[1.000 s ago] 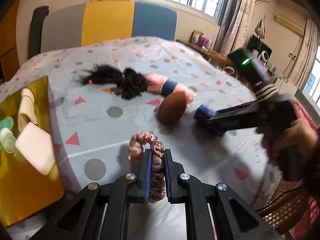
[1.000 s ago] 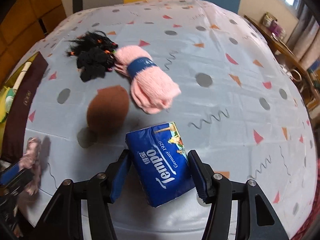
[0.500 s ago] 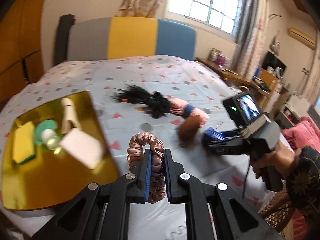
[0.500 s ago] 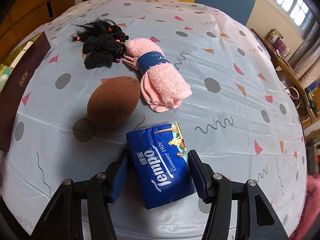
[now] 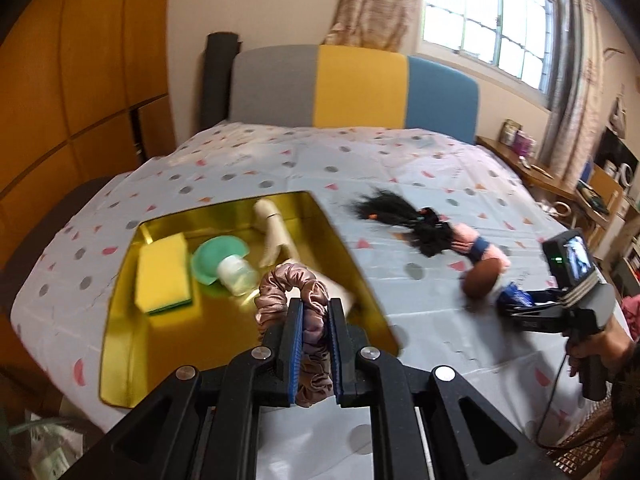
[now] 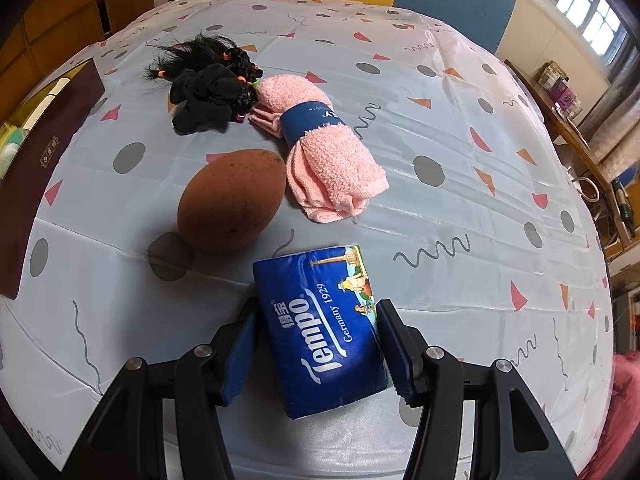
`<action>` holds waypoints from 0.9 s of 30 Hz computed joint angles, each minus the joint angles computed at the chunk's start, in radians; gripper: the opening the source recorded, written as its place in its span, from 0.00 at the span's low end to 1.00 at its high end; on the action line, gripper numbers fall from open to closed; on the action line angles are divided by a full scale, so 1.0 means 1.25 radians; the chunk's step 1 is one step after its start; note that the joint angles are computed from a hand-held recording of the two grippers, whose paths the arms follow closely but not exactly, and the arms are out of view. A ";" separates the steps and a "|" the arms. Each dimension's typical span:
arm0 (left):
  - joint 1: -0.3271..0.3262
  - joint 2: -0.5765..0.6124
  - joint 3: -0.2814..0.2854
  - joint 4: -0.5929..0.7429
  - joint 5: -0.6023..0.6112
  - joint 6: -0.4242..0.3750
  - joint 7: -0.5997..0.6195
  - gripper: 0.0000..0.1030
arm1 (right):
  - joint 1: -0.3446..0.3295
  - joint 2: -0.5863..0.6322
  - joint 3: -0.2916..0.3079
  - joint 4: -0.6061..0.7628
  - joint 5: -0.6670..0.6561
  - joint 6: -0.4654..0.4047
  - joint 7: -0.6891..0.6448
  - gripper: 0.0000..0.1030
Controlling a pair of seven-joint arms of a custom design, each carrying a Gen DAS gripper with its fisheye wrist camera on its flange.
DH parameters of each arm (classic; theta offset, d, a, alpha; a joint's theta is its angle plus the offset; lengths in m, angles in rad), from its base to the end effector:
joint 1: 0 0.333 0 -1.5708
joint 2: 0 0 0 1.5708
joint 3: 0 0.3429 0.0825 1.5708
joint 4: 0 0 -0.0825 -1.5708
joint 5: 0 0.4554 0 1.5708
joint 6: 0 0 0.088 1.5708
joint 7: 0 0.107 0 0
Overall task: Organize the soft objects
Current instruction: 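Carry the pink scrunchie into the gold tray and open the left gripper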
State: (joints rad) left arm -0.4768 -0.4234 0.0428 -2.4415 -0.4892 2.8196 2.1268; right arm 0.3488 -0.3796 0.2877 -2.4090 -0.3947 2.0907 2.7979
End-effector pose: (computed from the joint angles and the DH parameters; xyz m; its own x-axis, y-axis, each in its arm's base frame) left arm 0.4790 -0.1944 0.5398 -0.5704 -0.8198 0.0510 -0.5641 0.3458 -0.7498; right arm 0.4052 0.2795 0.4508 -0.4294 -0.8899 0.1541 -0.8474 0.3379 -0.4095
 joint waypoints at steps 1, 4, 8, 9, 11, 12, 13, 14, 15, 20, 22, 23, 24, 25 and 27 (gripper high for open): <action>0.009 0.005 0.001 0.001 0.004 -0.003 -0.007 0.10 | 0.000 0.000 0.000 0.000 0.000 0.000 0.000 0.56; 0.032 0.016 0.000 0.003 0.013 -0.012 -0.024 0.10 | 0.000 0.000 0.000 0.000 -0.001 -0.001 0.000 0.56; 0.066 0.038 0.000 0.015 0.017 -0.031 -0.044 0.10 | 0.001 0.000 0.001 0.001 -0.003 -0.004 0.001 0.56; 0.076 0.048 0.002 0.023 0.015 -0.034 -0.050 0.10 | 0.002 0.000 0.001 0.001 -0.003 -0.004 0.002 0.56; 0.096 0.071 0.006 0.047 0.004 -0.054 -0.059 0.10 | 0.002 0.001 0.001 0.002 -0.004 -0.005 0.002 0.56; 0.108 0.083 0.005 0.058 -0.001 -0.062 -0.063 0.11 | 0.002 0.001 0.001 0.002 -0.004 -0.006 0.002 0.56; 0.123 0.099 0.004 0.075 -0.005 -0.076 -0.071 0.10 | 0.003 0.001 0.001 0.002 -0.004 -0.006 0.001 0.56; 0.142 0.118 0.000 0.093 -0.006 -0.090 -0.087 0.10 | 0.003 0.000 0.000 0.002 -0.003 -0.006 0.001 0.56; 0.160 0.132 -0.008 0.104 -0.005 -0.095 -0.099 0.10 | 0.003 0.000 0.000 0.002 -0.003 -0.006 0.001 0.56; 0.227 0.203 -0.040 0.169 -0.001 -0.145 -0.107 0.11 | 0.003 0.001 0.000 0.002 -0.003 -0.006 0.000 0.56; 0.246 0.229 -0.056 0.191 0.001 -0.162 -0.101 0.11 | 0.003 0.001 0.000 0.003 -0.004 -0.007 0.000 0.56; 0.257 0.238 -0.066 0.197 0.011 -0.162 -0.113 0.11 | 0.003 0.001 0.000 0.003 -0.004 -0.007 0.000 0.56; 0.265 0.247 -0.075 0.204 0.016 -0.162 -0.120 0.12 | 0.003 0.001 0.000 0.002 -0.003 -0.006 0.001 0.56; 0.271 0.259 -0.082 0.213 0.021 -0.164 -0.117 0.14 | 0.003 0.001 0.000 0.002 -0.004 -0.006 0.001 0.56; 0.287 0.276 -0.098 0.225 0.059 -0.165 -0.146 0.21 | 0.003 0.001 0.000 0.003 -0.003 -0.006 0.000 0.56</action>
